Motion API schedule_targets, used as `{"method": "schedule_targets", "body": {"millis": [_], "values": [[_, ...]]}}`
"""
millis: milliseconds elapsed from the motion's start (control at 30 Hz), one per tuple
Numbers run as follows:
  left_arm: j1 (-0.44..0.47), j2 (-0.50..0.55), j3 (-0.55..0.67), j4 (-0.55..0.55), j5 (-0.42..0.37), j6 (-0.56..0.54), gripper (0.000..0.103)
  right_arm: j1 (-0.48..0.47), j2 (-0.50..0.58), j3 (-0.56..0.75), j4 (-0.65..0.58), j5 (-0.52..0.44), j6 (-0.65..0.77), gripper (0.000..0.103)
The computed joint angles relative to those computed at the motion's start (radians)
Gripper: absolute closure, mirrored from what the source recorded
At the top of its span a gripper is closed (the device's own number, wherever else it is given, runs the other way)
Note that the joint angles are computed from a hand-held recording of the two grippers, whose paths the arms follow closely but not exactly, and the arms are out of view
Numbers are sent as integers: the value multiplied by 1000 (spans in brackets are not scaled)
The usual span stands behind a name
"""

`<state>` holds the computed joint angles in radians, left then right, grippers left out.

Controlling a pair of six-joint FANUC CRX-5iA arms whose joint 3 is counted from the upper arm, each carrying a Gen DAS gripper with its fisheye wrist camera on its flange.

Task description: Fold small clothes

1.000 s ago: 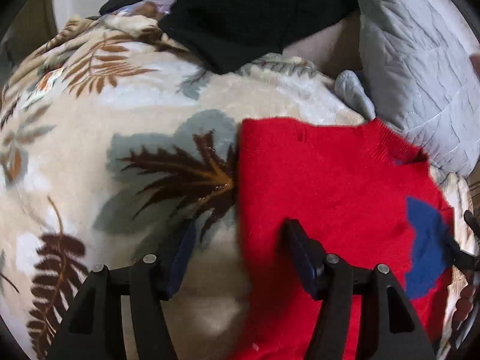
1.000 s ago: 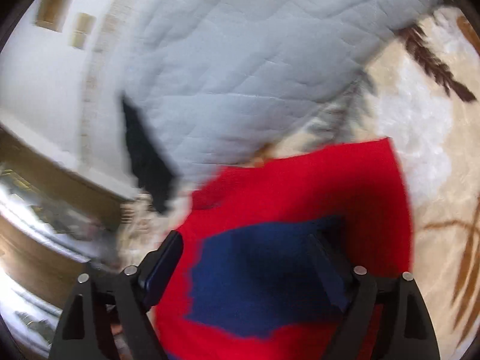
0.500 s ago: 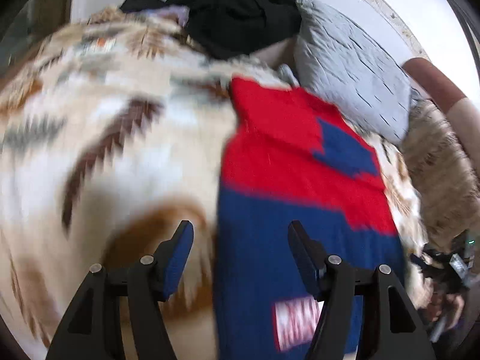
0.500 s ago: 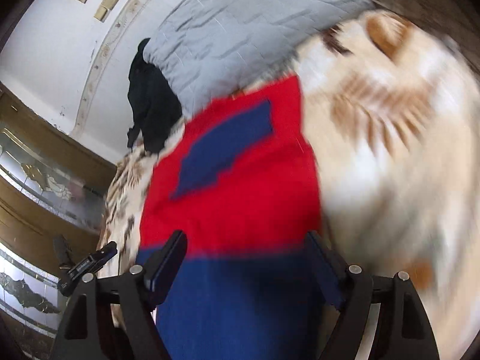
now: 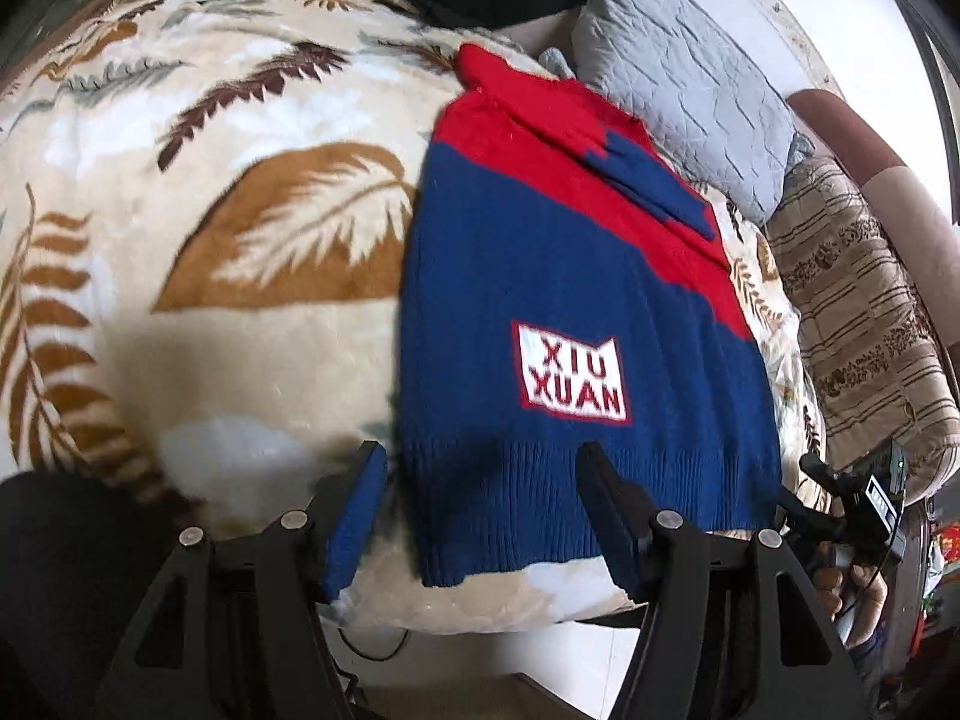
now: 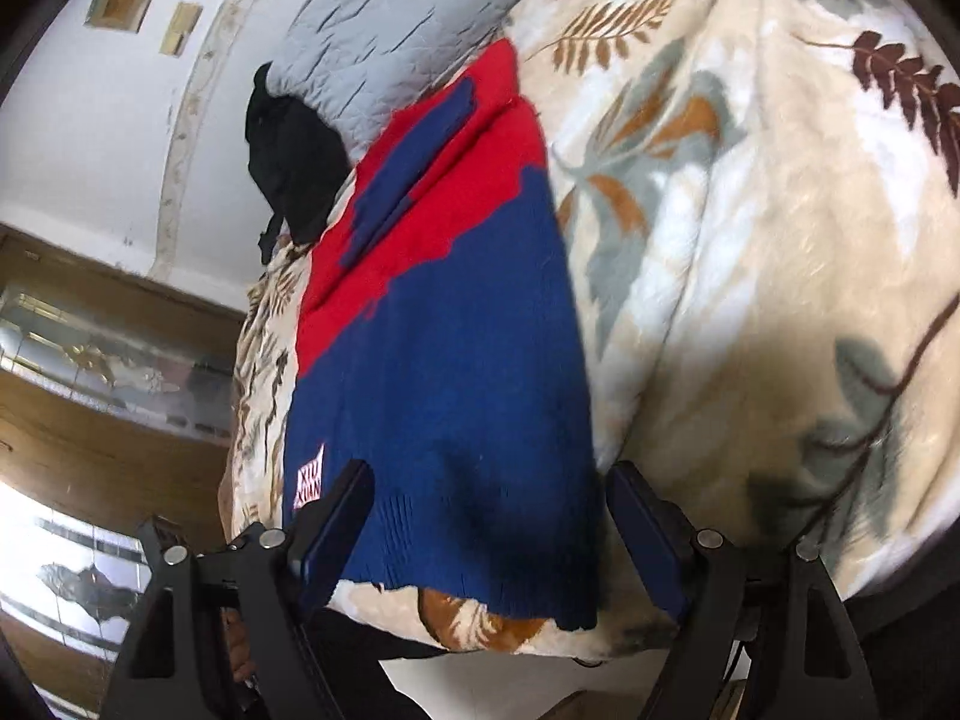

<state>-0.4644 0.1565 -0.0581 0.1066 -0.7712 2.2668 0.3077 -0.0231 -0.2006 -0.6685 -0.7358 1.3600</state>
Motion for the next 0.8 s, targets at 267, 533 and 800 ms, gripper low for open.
{"method": "schedule_targets", "body": {"millis": [267,533,800], "values": [[-27,9,11,-29,-14,53,37,38,-17,-28,63,15,-62,53],[-54,50,74,-104,-71,62,62,39,-17,-40,74,14,-65,59],[-45,-48,12,-138,23,97,98,66,-34,-28,174,-11,-157,96]]}}
